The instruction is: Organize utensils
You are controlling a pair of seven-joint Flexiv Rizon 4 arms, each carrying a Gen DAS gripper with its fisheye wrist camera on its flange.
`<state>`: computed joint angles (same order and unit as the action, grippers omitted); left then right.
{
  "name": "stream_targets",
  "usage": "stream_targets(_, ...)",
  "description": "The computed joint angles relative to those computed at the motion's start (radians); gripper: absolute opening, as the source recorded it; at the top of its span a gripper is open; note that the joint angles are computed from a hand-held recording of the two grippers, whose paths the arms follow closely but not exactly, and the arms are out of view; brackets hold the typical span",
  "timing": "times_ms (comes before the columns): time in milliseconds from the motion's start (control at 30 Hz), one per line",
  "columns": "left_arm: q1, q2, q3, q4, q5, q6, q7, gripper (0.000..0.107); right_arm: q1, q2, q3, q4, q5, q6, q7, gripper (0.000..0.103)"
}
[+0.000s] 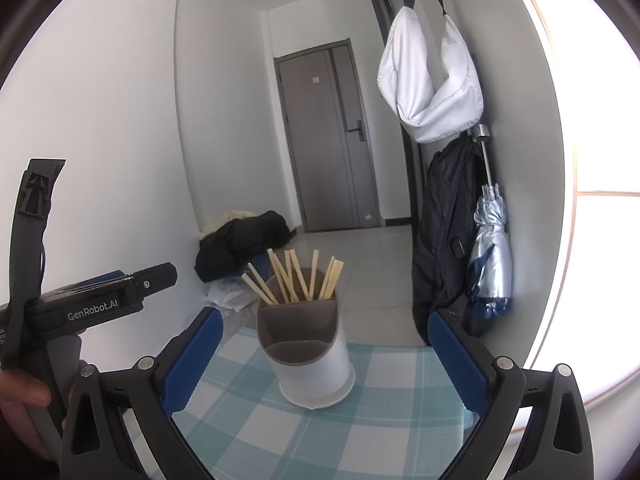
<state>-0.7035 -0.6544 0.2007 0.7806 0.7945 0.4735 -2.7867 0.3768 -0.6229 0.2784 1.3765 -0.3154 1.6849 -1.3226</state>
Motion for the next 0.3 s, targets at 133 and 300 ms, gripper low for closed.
stream_targets(133,0.004,-0.003,-0.005,-0.005,-0.011,-0.013,0.008,0.093,0.01,0.005,-0.018,0.005,0.002,0.003,0.004,0.103)
stream_targets(300,0.01,0.003,-0.009,0.009,-0.02,0.0,-0.001,0.093,0.014,0.009,-0.026,0.008,0.004,0.0,0.011,0.103)
